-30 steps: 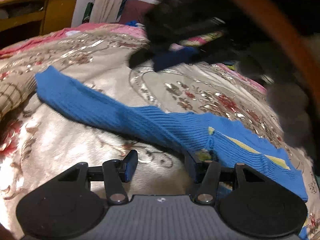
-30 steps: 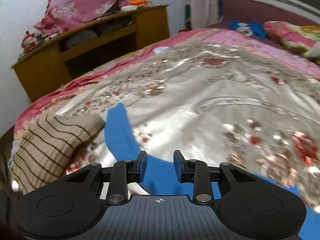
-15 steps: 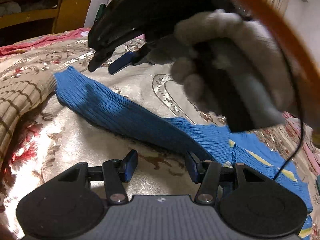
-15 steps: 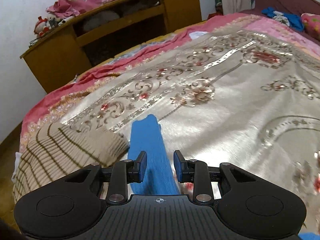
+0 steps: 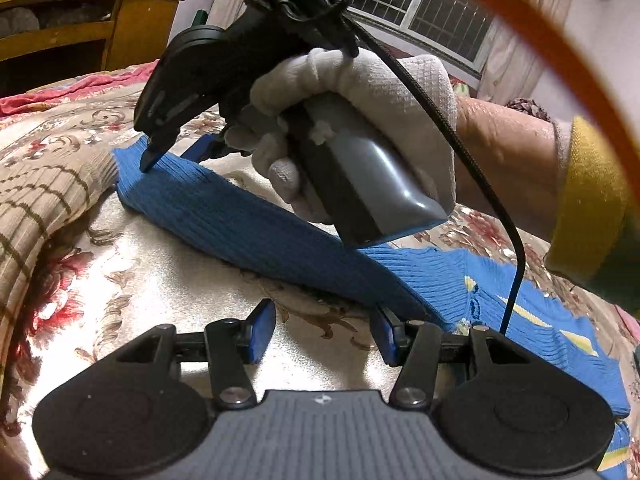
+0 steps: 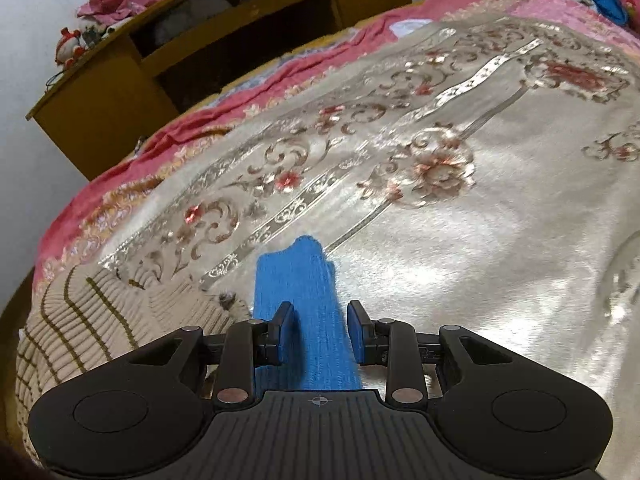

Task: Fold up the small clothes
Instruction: 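Grasp the other sleeve cuff with the right gripper and lift it, then carry the held sleeve with the right gripper across the sweater body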

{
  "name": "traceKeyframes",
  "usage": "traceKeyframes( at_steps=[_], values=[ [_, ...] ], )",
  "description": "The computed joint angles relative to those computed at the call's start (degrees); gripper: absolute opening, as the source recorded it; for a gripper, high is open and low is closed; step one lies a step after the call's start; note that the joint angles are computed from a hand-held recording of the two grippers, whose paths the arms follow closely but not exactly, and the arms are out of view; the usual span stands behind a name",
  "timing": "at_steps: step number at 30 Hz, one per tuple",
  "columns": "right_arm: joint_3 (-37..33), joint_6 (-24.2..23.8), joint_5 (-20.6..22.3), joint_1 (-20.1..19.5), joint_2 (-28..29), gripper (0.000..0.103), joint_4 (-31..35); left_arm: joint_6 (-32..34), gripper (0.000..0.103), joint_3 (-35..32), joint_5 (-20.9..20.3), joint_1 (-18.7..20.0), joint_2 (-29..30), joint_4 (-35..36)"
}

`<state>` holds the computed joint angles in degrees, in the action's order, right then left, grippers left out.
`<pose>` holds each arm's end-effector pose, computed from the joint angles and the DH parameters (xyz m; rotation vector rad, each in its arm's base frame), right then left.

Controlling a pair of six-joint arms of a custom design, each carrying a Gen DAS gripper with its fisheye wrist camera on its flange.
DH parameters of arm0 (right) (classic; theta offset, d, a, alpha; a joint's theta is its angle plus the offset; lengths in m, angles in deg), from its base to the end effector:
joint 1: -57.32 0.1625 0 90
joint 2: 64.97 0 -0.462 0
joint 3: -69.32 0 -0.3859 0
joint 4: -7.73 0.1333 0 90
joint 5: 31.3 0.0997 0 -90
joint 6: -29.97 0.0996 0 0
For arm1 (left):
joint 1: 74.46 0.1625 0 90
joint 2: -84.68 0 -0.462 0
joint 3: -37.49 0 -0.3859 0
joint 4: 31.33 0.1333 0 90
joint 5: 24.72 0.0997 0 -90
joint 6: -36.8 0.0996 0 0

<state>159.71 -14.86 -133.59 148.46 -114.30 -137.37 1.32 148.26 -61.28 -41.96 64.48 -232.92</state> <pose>0.1263 -0.7100 0.1892 1.0762 -2.6337 0.2112 -0.3443 -0.4722 -0.0835 0.2456 2.4719 -1.2189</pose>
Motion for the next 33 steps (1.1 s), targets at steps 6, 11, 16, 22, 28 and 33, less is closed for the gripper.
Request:
traceKeyframes(
  at_steps=[6, 11, 16, 22, 28, 33],
  values=[
    [2.40, -1.42, 0.52, 0.23, -1.37, 0.009, -3.62, -0.22, 0.057, 0.55, 0.32, -0.26, -0.18, -0.04],
    [4.42, -0.90, 2.97, 0.40, -5.00, 0.007, -6.99, 0.05, 0.057, 0.15, 0.69, -0.59, 0.21, 0.08],
    [6.13, 2.23, 5.92, -0.17, -10.52, 0.007, -9.52, 1.54, 0.057, -0.07, 0.07, -1.02, 0.60, -1.17],
    [7.93, 6.50, 8.49, -2.16, -18.29, 0.007, -12.14, 5.31, 0.057, -0.94, -0.24, -2.19, 1.46, -3.59],
    [11.17, 9.60, 10.48, -5.79, -27.04, 0.007, -14.69, 7.39, 0.057, -1.67, -0.81, -2.97, 2.21, -3.83],
    [13.47, 11.89, 12.08, -9.78, -33.49, 0.007, -16.41, 9.26, 0.057, -2.58, -1.52, -3.54, 2.88, -3.87]
  ],
)
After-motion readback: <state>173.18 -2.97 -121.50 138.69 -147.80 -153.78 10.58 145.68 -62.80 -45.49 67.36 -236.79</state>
